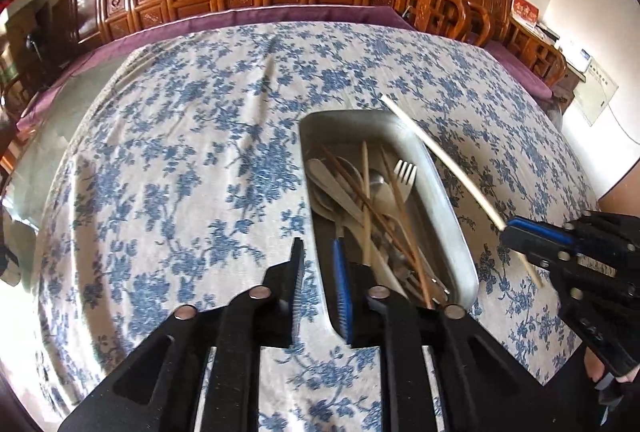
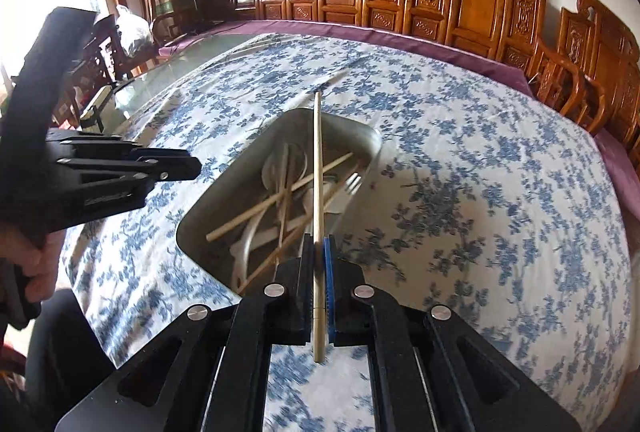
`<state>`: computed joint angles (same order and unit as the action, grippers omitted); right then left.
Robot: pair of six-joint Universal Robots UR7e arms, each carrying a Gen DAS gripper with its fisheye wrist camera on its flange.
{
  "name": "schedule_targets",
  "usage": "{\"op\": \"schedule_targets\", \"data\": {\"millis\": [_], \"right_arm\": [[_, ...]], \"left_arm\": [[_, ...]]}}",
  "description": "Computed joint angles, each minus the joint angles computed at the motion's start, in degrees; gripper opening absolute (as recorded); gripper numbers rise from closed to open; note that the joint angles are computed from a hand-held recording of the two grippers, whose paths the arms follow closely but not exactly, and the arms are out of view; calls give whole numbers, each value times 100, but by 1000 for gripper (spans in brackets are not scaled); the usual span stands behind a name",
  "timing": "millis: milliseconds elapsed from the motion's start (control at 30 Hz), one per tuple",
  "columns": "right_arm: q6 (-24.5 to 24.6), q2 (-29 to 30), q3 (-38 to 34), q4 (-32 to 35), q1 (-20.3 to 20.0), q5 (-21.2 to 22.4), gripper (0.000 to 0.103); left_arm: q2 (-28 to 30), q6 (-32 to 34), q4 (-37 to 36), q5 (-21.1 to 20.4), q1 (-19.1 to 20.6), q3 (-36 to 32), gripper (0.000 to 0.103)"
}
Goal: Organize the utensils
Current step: 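Lower the brown chopstick into the tray and open the left tool, then lower the light chopstick into the tray and open the right tool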
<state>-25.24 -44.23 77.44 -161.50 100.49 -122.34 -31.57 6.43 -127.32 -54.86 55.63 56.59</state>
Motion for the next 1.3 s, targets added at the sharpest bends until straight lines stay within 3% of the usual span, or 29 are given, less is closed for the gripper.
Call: {"op": "schedule_targets", "data": {"millis": [400, 767, 1067, 1300], "right_arm": [[662, 620, -862, 511, -19, 151, 6], [1170, 902, -1201, 780, -116, -32, 6], [1343, 1001, -1314, 890, -161, -57, 6], [1257, 901, -1167, 758, -175, 348, 10]], "left_arm": [[-238, 157, -179, 118, 57, 119, 22], [-300, 168, -196, 132, 111, 152, 23], [-296, 132, -173, 143, 130, 186, 23], [-300, 135, -184, 152, 128, 199, 23]]}}
